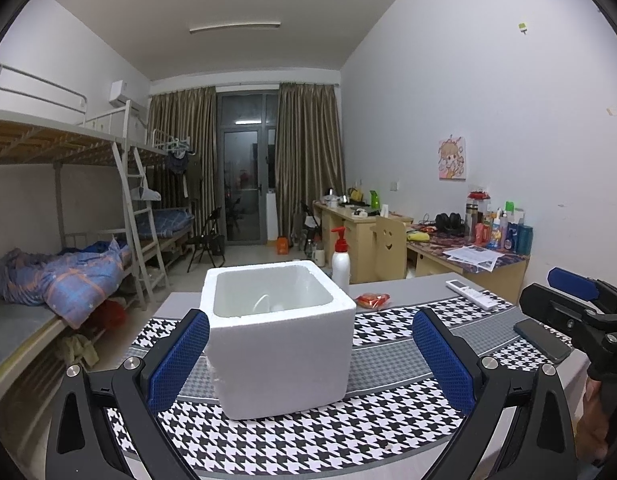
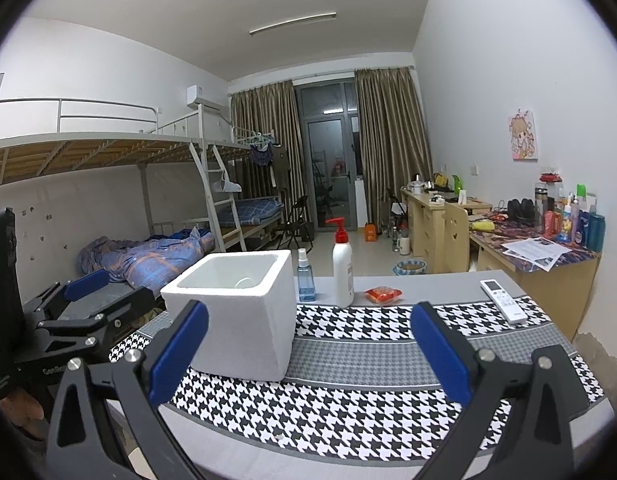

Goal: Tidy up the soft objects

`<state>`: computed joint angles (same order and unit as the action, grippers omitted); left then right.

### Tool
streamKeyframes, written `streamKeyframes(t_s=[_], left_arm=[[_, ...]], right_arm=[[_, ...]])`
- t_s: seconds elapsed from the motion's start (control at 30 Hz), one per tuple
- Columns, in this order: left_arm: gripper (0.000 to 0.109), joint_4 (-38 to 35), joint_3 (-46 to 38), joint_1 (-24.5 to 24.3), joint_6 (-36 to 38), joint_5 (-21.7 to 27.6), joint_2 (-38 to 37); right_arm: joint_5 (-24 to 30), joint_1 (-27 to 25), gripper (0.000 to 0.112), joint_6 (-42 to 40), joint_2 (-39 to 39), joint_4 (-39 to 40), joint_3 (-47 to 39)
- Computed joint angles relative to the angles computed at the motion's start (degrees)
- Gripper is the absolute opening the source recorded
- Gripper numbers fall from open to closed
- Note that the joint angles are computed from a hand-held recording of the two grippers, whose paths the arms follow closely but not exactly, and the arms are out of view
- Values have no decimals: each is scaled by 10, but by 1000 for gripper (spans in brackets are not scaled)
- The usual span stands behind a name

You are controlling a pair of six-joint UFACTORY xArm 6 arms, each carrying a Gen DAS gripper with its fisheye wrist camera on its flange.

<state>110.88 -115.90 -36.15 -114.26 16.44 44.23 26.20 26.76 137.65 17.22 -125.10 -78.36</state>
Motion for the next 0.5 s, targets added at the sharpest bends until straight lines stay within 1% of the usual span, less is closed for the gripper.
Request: streamKeyframes(t_s=[0.1,0.13,0.23,0.5], left_arm=[[102,27,23,-3,-30,6,-16],[102,27,22,-3,-30,6,-15],[102,60,49,-8,-66,18,-32],[102,113,107,-16,-131,47,-72]], right_arm=[[11,7,102,1,-9,-1,14],[15,10,102,1,-12,-2,19],[23,17,102,3,-19,-6,31],[45,33,102,-10,-30,0,49]])
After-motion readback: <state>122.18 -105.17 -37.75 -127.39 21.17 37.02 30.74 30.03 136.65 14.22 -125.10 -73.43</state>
